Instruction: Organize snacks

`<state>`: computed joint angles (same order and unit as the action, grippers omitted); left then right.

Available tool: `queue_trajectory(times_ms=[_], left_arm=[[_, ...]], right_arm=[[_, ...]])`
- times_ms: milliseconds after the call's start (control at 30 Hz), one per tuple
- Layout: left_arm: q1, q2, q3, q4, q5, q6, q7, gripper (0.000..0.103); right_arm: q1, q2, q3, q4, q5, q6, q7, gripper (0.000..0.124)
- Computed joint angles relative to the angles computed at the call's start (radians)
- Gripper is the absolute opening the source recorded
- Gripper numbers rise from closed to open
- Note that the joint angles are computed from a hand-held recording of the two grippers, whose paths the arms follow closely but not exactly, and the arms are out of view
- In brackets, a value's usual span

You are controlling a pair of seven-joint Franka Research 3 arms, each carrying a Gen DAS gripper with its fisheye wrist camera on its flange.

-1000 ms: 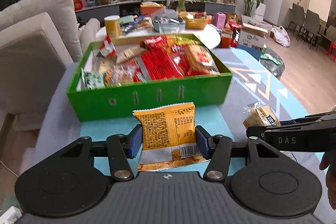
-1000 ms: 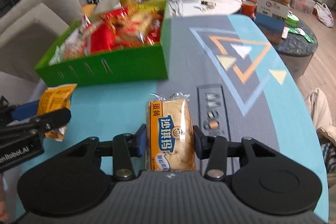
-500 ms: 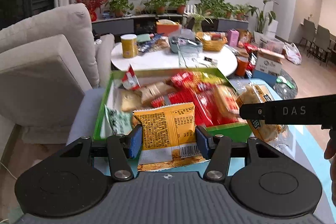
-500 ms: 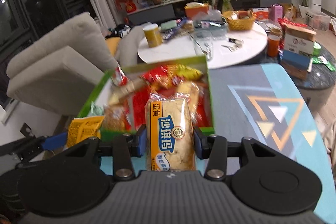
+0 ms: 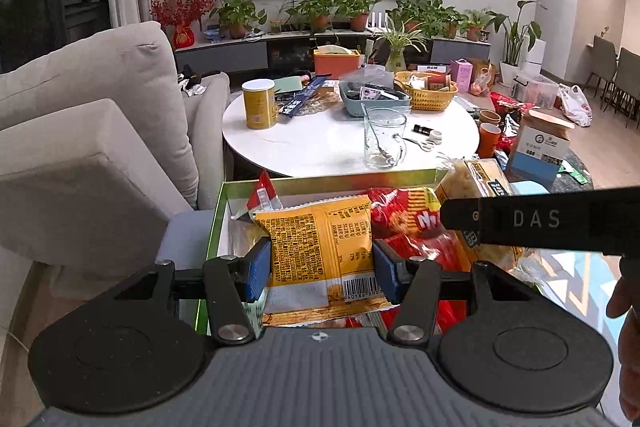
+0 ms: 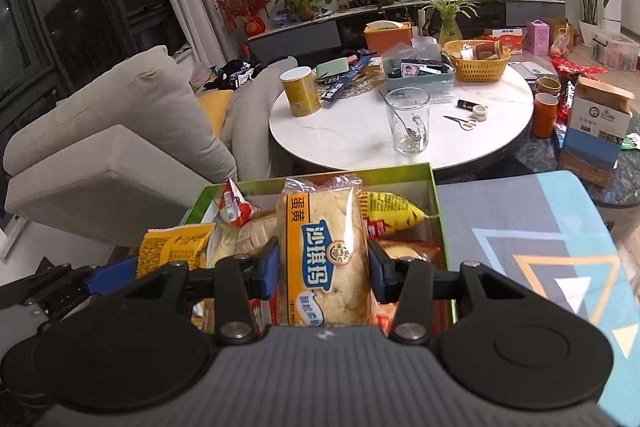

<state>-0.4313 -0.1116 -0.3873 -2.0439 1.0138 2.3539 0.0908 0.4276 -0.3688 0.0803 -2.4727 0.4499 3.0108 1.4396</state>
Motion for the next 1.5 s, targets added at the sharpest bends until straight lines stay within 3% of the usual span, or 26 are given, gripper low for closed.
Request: queue_trajectory(times_ms=[100,333,567,633,733,833,1200,1500], left_arm=[[0.009,0.038,0.013,0.029,0.007,0.006,0.012,0.05],[0.003,0.108,0.044,0.068,0.011,0.016,0.023,0.051],[-0.007,0.147,0.068,0.076,0.005,0.025,0.004,0.051],[-0.011,0.151,0.073,0.077,0.014,0.014,-0.01,0.051],[-0.012,0.144,0.077,0.068,0.008,0.023,-0.01,0.059],[-0.014,0.132,0.073,0.06,0.013,0.018,-0.021,0.063],[-0.029,0.047,0.029,0.011,-0.007,-0.039,-0.069,0.069],[-0.062,-0.029,-0.044,-0.01,0.008,-0.161,-0.098,0.074]], right_arm=[[-0.023,0.038,0.016,0.025,-0.024,0.003,0.018,0.058],[0.011,0.106,-0.019,0.066,0.035,0.002,-0.023,0.058],[-0.018,0.128,0.017,0.072,0.012,0.011,-0.012,0.058],[0.01,0.126,-0.005,0.068,0.044,0.026,-0.037,0.059],[-0.014,0.115,0.02,0.052,0.015,0.057,-0.024,0.059],[-0.047,0.092,0.052,0.026,-0.046,0.089,0.013,0.059],[0.024,-0.046,-0.005,-0.066,-0.014,0.073,0.003,0.059],[-0.028,-0.219,0.045,-0.177,-0.049,0.027,0.093,0.059]])
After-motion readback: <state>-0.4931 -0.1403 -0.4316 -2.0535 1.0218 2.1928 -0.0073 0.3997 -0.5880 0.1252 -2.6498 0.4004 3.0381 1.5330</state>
